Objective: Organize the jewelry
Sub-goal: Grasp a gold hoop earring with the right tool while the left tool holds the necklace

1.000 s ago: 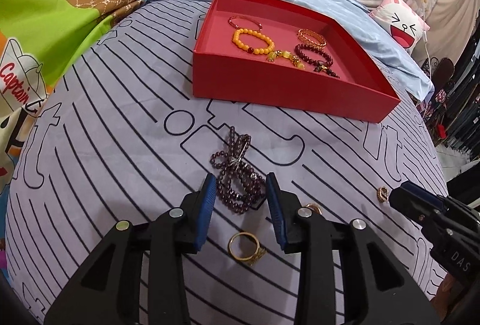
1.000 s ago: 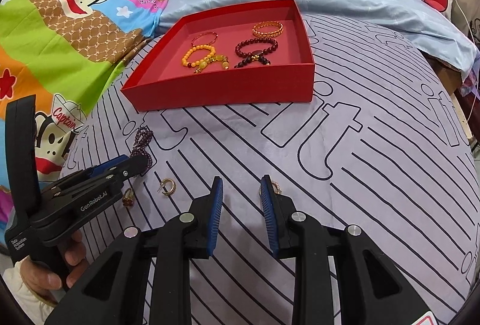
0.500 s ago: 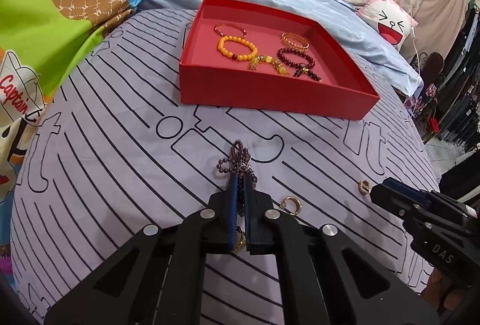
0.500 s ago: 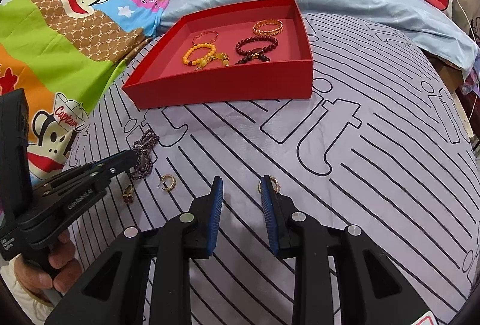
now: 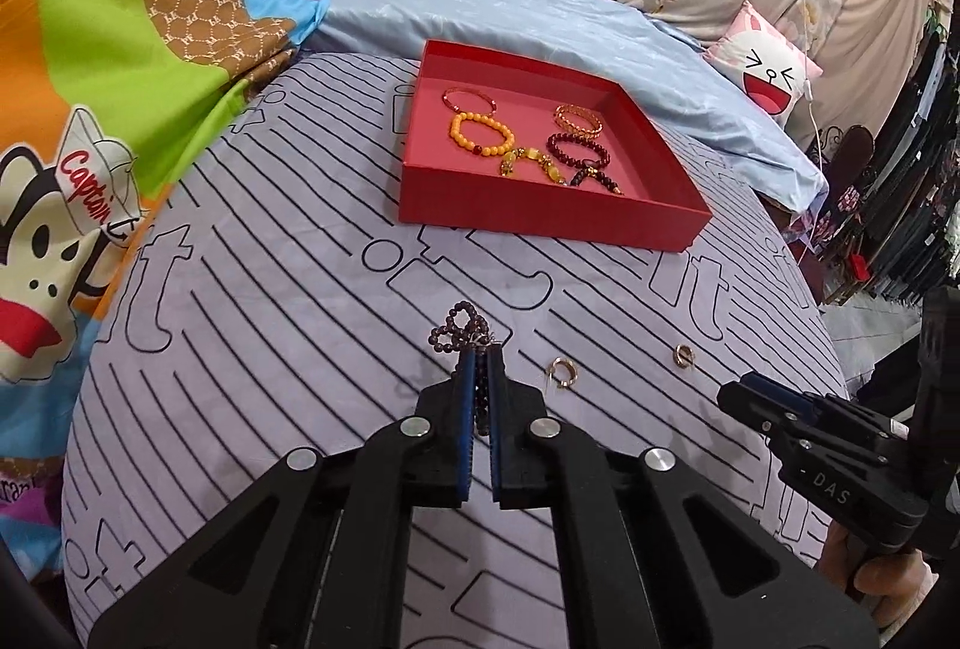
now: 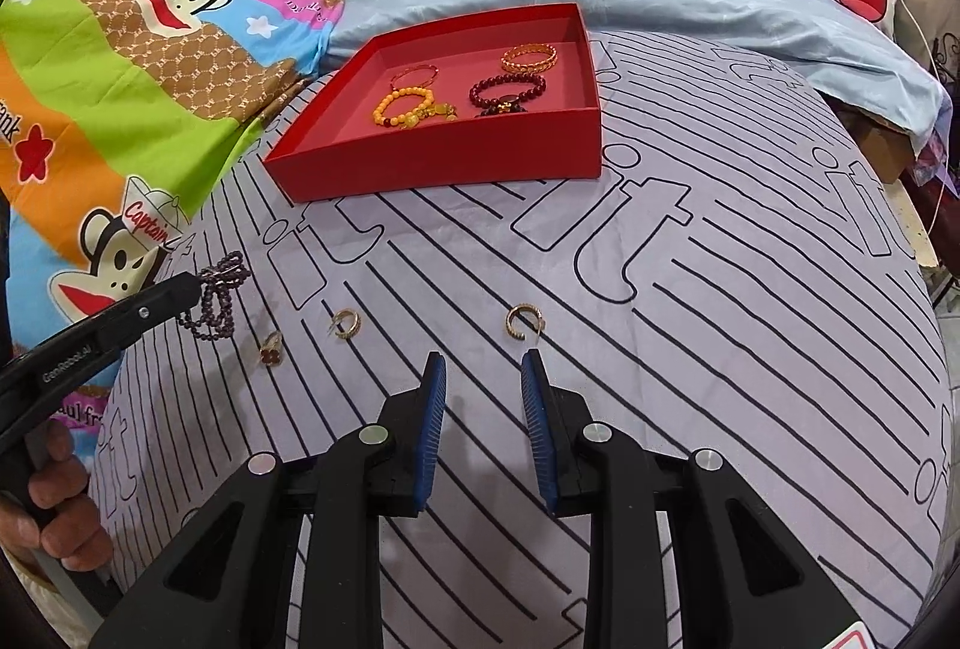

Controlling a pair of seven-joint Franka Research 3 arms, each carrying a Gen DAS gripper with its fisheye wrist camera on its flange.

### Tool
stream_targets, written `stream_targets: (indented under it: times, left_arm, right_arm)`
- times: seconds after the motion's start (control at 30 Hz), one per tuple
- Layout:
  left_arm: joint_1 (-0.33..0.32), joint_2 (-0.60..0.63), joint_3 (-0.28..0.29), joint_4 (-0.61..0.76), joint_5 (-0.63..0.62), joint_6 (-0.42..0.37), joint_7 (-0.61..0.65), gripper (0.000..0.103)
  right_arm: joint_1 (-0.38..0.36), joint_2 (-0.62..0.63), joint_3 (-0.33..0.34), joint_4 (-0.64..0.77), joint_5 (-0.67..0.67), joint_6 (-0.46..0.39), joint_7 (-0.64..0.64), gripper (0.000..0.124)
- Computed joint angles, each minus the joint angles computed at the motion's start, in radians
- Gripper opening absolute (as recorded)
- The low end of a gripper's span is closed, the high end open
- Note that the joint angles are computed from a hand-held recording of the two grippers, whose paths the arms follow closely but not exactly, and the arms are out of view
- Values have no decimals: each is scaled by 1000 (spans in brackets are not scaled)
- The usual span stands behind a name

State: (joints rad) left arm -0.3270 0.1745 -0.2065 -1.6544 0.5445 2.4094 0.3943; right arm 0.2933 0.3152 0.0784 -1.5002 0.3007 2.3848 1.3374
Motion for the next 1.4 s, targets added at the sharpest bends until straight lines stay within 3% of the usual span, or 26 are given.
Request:
stream_targets:
  times: [0.47,0.7,1.1,1.2,1.3,1.4]
  left_arm:
    - [9,-94,-15,-112,23,-27,-69,3]
    - [31,-136,-24,-171,6,-50,-80,3]
    - [65,-157,-22,-217,-13,-25,-80,3]
    - [69,-158,-21,-223,-17,-15,-79,3]
    - [71,-157,-21,-224,-22,-12,-75,3]
    - [71,-156,-22,-223,-21,-14,-77,3]
  right_arm:
    - [28,-17,41,-21,58,-19,-100,26]
    - [75,37,58,48,56,-53,-132,26]
    - [129,153,51,188,-5,-115,-103,26]
    - [131,158,50,190,-9,-115,-103,20]
    - [131,162,51,191,-11,-118,-106,6]
    - [130,166,51,191,-10,-112,-107,5]
